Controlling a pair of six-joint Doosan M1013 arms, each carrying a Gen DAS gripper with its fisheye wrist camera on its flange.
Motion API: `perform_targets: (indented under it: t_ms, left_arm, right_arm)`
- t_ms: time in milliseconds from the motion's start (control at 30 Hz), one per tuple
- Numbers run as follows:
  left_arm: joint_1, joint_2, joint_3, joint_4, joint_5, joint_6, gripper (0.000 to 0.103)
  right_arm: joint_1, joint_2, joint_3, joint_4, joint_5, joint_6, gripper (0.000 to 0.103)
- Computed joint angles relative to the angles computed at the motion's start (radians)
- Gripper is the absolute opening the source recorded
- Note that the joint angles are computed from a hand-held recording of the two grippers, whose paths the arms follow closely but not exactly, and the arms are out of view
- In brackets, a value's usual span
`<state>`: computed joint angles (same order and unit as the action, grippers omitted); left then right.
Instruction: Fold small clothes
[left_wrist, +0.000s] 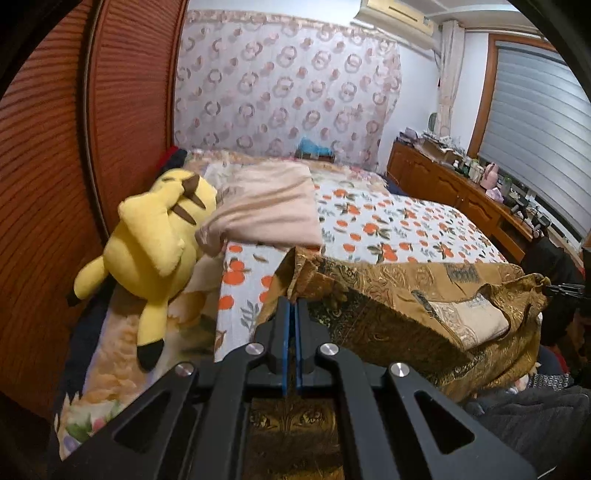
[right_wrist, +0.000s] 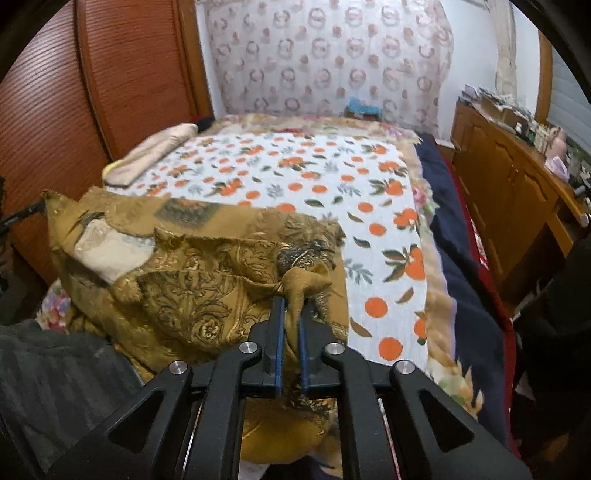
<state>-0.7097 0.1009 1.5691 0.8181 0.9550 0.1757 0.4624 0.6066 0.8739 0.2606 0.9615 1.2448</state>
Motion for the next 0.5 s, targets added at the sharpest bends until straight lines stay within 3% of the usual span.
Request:
perform_targets:
  t_ms: [67, 133, 200, 500]
  left_arm:
    - [0.004, -0.004, 0.005, -0.007, -0.01, 0.008, 0.002]
    - [-0.005, 0.0, -0.004, 0.012, 0.03, 0.009, 0.011]
    - [-0.01, 0.002, -0.01, 0.033, 0.067, 0.002, 0.033]
    - [0.041, 0.024, -0.045, -0.02, 0.055, 0.089, 0.042]
  right_arm:
    - [-0.003, 0.002, -0.002, 0.009, -0.001, -0.003, 0.006]
    - [-0.002, -0.004, 0.002, -0.008, -0.015, 0.0, 0.011]
    - [-0.002, -0.009, 0.001, -0.022, -0.03, -0.002, 0.014]
    - [0.007, -0.005, -0.037, -0.146, -0.105, 0.055, 0.034]
